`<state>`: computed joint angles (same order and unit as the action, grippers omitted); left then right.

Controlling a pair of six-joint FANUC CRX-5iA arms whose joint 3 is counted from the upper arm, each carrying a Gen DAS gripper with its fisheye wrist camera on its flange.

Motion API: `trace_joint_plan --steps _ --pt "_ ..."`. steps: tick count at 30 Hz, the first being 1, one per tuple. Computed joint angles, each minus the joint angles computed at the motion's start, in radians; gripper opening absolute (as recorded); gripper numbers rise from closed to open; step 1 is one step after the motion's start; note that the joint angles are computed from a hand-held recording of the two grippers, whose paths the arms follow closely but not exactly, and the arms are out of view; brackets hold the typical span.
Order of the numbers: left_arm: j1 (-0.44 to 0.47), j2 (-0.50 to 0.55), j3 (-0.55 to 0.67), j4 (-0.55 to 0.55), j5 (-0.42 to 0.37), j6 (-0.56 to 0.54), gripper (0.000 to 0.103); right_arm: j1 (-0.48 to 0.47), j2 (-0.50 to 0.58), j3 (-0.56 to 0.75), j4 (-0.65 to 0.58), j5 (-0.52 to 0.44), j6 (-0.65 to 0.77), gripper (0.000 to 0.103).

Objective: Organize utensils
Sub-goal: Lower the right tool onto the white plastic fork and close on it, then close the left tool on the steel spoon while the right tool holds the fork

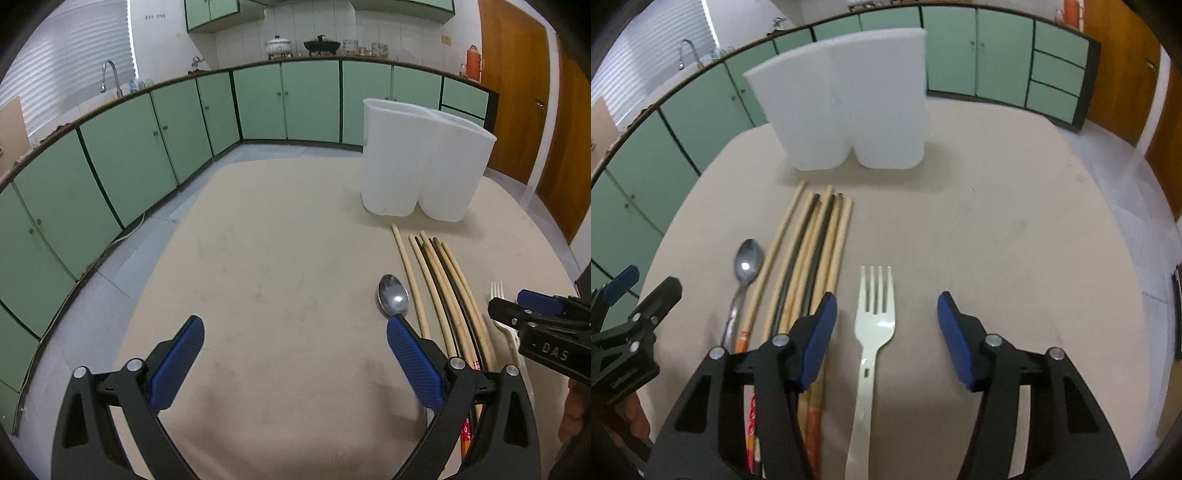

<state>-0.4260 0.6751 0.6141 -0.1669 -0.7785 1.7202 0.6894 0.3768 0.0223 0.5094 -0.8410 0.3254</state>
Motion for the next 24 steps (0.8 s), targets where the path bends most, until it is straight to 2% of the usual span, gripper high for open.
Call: trace_joint_plan --steps 3,7,8,14,19,24 --pt "-0.001 0.021 0.027 0.025 -0.013 -0.023 0.097 -0.007 0.003 -0.004 0.002 0.011 -0.018 0.05" --pt "-0.002 0.065 0.086 0.073 -0.048 -0.049 0.097 -0.01 0.005 -0.002 -0.012 0.024 0.003 0.023" --pt "-0.003 0.076 0.102 0.079 -0.056 -0.051 0.097 -0.009 0.007 0.002 -0.011 0.018 0.0 0.02" --pt "-0.021 0.159 0.23 0.08 -0.126 -0.049 0.097 -0.015 -0.016 -0.008 -0.044 0.027 0.036 0.02" --pt "-0.034 0.247 0.38 0.035 -0.23 0.001 0.097 -0.02 -0.025 -0.022 -0.049 0.047 0.054 0.02" --pt "-0.024 0.307 0.472 0.069 -0.307 0.02 0.096 -0.022 -0.021 -0.024 -0.042 0.057 0.058 0.02"
